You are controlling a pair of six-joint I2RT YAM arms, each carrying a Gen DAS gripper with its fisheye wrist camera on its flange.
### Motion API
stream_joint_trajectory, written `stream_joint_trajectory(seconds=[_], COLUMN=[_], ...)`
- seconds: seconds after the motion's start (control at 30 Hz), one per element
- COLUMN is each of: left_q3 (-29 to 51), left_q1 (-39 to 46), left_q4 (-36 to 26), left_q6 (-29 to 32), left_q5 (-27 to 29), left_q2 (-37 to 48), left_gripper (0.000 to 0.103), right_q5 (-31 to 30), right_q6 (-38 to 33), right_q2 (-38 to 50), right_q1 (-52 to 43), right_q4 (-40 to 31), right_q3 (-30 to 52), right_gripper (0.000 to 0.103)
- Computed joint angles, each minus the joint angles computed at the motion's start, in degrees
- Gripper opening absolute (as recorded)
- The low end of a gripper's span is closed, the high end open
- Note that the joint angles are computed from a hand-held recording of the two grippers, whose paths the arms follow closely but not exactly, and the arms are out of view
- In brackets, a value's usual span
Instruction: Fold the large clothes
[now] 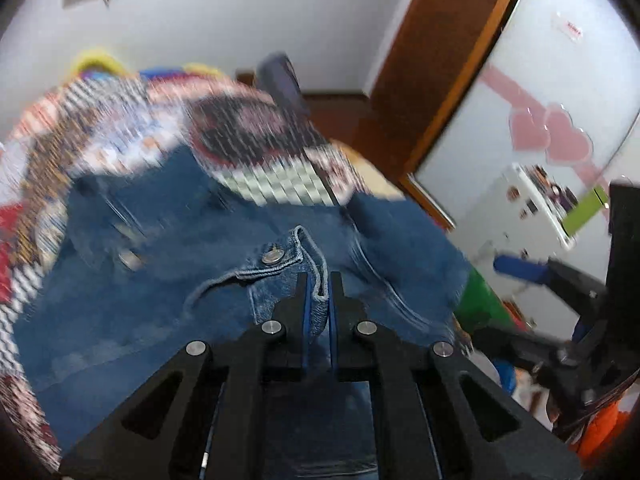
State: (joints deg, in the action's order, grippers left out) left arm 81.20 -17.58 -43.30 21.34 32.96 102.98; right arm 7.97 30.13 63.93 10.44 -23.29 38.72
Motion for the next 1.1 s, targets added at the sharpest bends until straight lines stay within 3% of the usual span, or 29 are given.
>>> stream_joint_trajectory(seconds=[0.23, 0.3, 0.37, 0.57, 0.93, 1.1], left_q3=[-2.21, -2.76, -3.45, -1.57, 3.53, 5.25], left_q1=[-1.84, -0.64, 2.23, 16.88, 37.98, 40.97], left_q4=[-4.2, -4.53, -4.63, -4.68, 0.99, 1.87], left_q6=[3.0, 4.0, 5.94, 10.98, 13.65, 11.56], left_q5=[-0.05, 0.19, 1.08, 2.33, -9.72, -13.63], left_q2=[-2.62, -4.73, -7.48, -9.15, 8.3, 16.83], left_gripper=[0.013, 0.03, 0.063, 0.091, 0.093, 0.093], right_q5=[-2.13, -2.46, -3.28, -8.59, -14.64, -16.75], right_q6=[-0.06, 0.1, 0.18, -0.5, -1.79, 0.02], right_q2=[-1.3, -0.78, 0.84, 10.43, 42.86, 49.83], right_q1=[-2.91, -3.28, -3.69, -4.43, -3.33, -4.75], right_q4=[0.62, 0.78, 1.43, 5.53, 4.37, 3.92], right_q3=[-0.36, 0.3, 1.49, 5.49, 21.05, 24.38], right_gripper=[0.103, 0.103, 0.103, 0.103, 0.103, 0.091])
